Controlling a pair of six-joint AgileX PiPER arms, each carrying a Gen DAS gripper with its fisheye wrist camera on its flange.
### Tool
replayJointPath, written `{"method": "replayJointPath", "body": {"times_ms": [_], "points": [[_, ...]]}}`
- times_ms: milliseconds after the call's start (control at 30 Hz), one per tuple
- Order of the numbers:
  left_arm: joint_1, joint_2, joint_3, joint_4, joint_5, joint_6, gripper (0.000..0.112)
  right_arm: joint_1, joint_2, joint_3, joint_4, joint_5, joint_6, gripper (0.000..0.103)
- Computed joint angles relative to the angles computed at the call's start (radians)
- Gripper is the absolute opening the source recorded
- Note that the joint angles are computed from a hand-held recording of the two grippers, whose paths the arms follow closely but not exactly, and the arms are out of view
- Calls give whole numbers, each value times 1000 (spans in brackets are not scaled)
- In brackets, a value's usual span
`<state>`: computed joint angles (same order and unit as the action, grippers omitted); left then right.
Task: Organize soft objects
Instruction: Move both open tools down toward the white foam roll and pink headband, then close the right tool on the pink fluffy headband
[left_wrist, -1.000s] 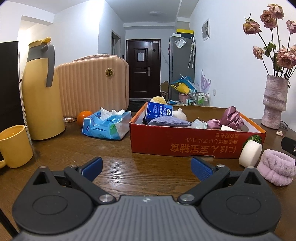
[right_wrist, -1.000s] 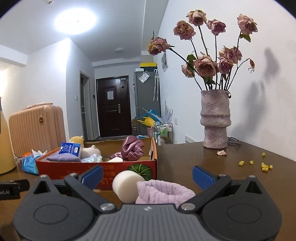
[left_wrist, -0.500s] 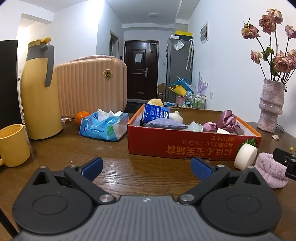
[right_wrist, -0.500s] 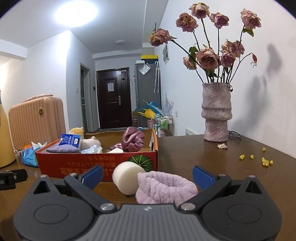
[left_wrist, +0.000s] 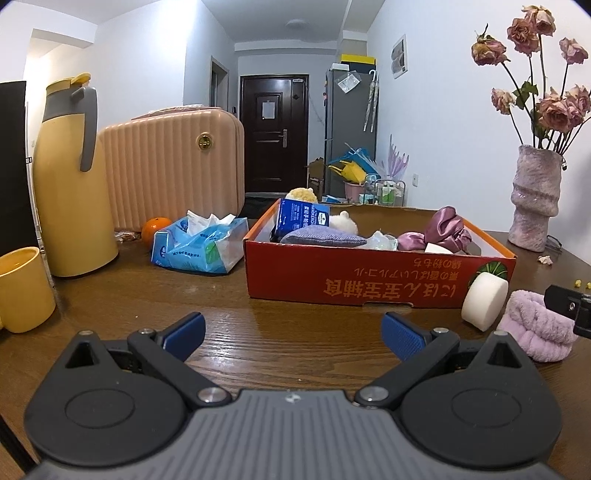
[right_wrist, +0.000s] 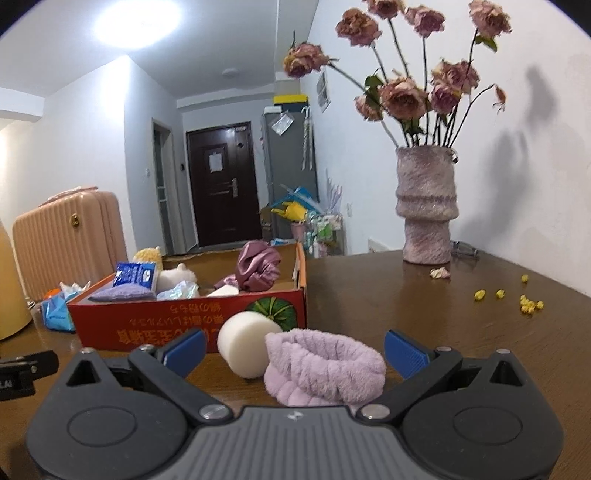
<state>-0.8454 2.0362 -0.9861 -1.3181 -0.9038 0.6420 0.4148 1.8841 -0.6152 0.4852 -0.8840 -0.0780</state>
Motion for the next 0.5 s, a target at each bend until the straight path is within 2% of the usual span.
{"method": "replayJointPath", "body": {"times_ms": [133, 267, 500], "points": [[0, -5, 7, 9, 3, -9, 103, -27, 14, -24, -28, 48, -43, 103], [1, -9, 9, 10, 8, -10, 103, -90, 38, -101, -93, 191, -48, 103], [5, -17, 19, 42, 38, -32, 103, -133, 118, -280, -52, 379, -154, 103]]}}
